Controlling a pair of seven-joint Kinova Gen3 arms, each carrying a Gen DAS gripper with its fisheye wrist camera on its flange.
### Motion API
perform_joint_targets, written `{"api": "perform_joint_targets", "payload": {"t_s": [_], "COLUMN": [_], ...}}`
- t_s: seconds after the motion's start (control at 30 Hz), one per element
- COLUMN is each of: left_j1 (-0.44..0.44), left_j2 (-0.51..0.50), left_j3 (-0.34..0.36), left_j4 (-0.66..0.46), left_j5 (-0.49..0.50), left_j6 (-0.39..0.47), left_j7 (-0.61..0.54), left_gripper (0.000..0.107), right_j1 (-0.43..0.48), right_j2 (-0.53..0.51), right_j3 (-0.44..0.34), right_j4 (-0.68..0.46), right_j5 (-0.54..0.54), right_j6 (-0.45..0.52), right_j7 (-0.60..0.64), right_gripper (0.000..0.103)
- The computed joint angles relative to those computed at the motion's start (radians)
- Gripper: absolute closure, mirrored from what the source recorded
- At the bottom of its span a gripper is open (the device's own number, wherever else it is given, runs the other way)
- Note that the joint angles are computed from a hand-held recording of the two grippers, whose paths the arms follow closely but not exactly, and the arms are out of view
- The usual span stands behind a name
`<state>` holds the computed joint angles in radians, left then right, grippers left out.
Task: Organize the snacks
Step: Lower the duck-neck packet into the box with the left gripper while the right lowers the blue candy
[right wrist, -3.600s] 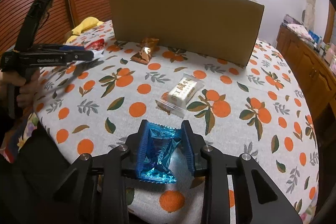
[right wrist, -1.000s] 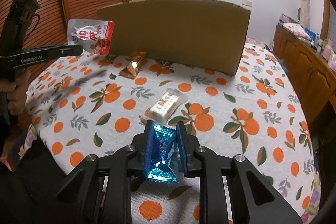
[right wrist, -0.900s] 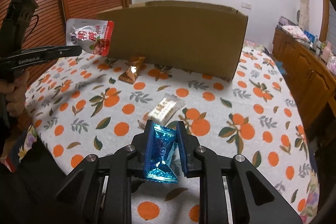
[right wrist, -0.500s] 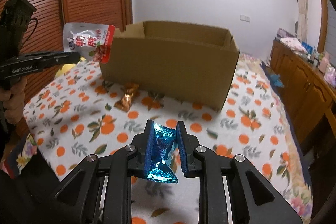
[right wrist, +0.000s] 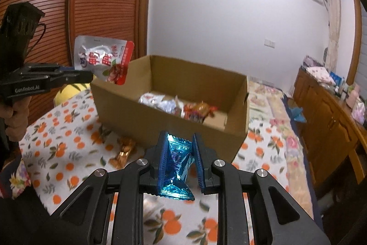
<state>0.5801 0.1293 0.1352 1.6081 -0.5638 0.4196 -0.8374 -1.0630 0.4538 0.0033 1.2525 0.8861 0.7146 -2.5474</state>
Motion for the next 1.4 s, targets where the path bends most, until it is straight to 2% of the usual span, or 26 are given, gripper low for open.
{"api": "perform_joint_targets", "payload": {"t_s": [0.2, 0.6, 1.03, 1.4], "left_j1": [-0.013, -0.033, -0.032, -0.023], "left_j2": [0.05, 0.152, 0.213, 0.208], "left_j3": [-0.013, -0.058, -0.095, -0.113], "left_j4": [-0.075, -0.177, -0.241, -0.229], "left_j5": [0.028, 0.148, 0.208, 0.19], "left_j6": [0.036, 0.069, 0.117, 0.108], "left_j7": [-0.049, -0.163, -0.21, -0.188], "left_gripper": [0.101, 0.1, 0.1, 0.097], "right_j1": [0.051, 0.129, 0.162, 0.149], "right_j2": [0.043, 0.187, 0.347, 0.48], "right_j3": [-0.004, 0.028, 0.031, 0.046], "right_j4": [-0.108, -0.366, -0.639, -0.91], "right_j5": [-0.062, -0.3, -0.505, -0.609], "right_j6": [-0.014, 0.002, 0.14, 0.293], "right_j7": [0.127, 0.397, 0.588, 0.701], "right_gripper": [0.083, 0.083, 0.082, 0.082]}}
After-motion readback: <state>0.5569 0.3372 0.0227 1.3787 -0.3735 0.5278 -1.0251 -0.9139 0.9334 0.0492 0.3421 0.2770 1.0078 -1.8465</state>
